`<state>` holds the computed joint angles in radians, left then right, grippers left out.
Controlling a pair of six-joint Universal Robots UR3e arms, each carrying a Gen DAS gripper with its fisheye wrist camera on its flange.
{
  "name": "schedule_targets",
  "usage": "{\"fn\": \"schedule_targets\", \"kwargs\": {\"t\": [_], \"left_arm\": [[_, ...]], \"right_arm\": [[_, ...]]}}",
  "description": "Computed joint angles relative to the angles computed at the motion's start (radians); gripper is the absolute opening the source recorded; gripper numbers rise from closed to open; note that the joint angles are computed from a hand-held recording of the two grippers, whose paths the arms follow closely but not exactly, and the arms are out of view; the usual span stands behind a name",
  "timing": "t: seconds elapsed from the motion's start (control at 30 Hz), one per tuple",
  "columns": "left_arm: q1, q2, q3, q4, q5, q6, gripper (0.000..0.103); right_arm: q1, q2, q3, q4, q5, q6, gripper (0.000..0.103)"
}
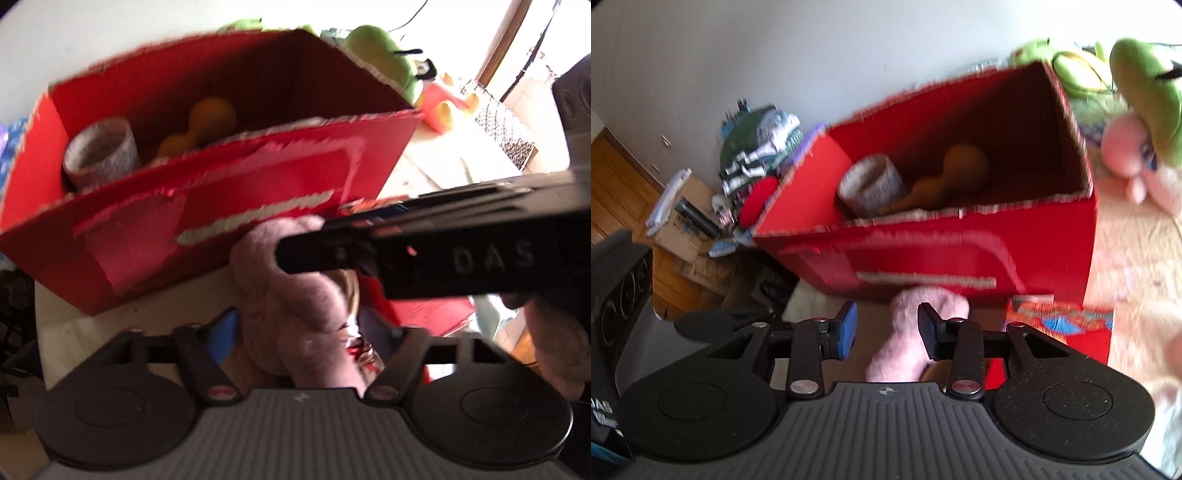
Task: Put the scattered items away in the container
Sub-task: 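Reach the right gripper down to the pink teddy bear beside the box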
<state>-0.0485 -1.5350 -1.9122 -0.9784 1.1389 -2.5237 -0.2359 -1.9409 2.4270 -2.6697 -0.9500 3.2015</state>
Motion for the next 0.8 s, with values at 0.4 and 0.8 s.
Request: {"fn": "schedule_targets", "kwargs": {"t": [0.4, 0.8], "left_arm": [[0.122, 0.013, 0.0, -0.081, -0.049, 0.077, 0.064], [0.2, 0.012, -0.007, -0.046, -0.032, 0.101, 0.076]], "right_arm": [[0.064, 0.124, -0.058, 0.013, 0.005, 0.001, 0.035], [0.036, 0.123, -0.056, 0.014, 0.1, -0.031, 0.038]]}}
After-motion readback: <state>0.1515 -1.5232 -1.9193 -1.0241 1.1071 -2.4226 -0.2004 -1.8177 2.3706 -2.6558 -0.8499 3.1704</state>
